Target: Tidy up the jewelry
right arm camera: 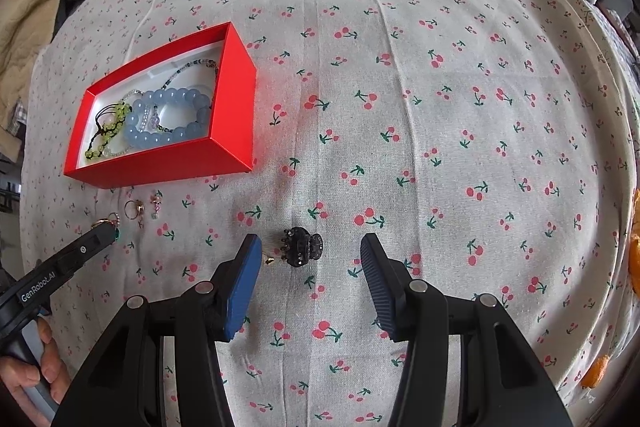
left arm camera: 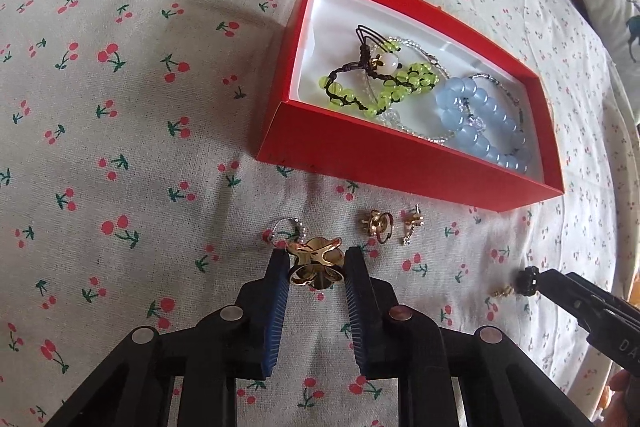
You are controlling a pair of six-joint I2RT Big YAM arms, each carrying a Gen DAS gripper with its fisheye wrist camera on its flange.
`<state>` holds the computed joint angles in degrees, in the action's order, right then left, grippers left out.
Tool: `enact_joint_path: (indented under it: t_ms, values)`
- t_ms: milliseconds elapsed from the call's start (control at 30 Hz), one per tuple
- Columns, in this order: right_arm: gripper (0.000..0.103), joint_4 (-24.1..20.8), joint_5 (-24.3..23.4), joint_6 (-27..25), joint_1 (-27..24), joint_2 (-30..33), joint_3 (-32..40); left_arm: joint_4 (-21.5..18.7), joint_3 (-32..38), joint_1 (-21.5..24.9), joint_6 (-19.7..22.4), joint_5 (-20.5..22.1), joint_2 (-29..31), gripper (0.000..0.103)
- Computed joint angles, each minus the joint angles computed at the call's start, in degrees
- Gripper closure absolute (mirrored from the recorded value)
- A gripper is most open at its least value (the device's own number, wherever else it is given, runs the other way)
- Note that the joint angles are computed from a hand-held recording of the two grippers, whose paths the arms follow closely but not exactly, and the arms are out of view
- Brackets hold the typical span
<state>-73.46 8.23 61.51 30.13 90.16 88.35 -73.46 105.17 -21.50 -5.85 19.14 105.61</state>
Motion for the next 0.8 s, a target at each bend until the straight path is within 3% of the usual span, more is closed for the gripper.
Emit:
enact_joint_path:
  t_ms: [267,433,567,800]
  values:
    - [0.049,-0.28,-0.66,0.86,-0.66,1.12,0.11,-0.05,-1.21,0.78,1.96,0.1,-1.65,0.081]
    - [0.051,3.24,-2.9,3.43,-1.6,0.76,-1.65,-0.35,-1.72,1.53,2.75,0.02,-2.09,0.081]
    - [0.066,5.62,-5.41,5.43,-2.23,0.67,-2.91,-0.41,-1.99,1.7,2.9,-0.09,-2.22,0.081]
    - [0.079,3.99,-4.32,4.85,-1.9,1.63,-1.78,-0.69,-2.08,2.02,3.14,0.26,-2.37,0.081]
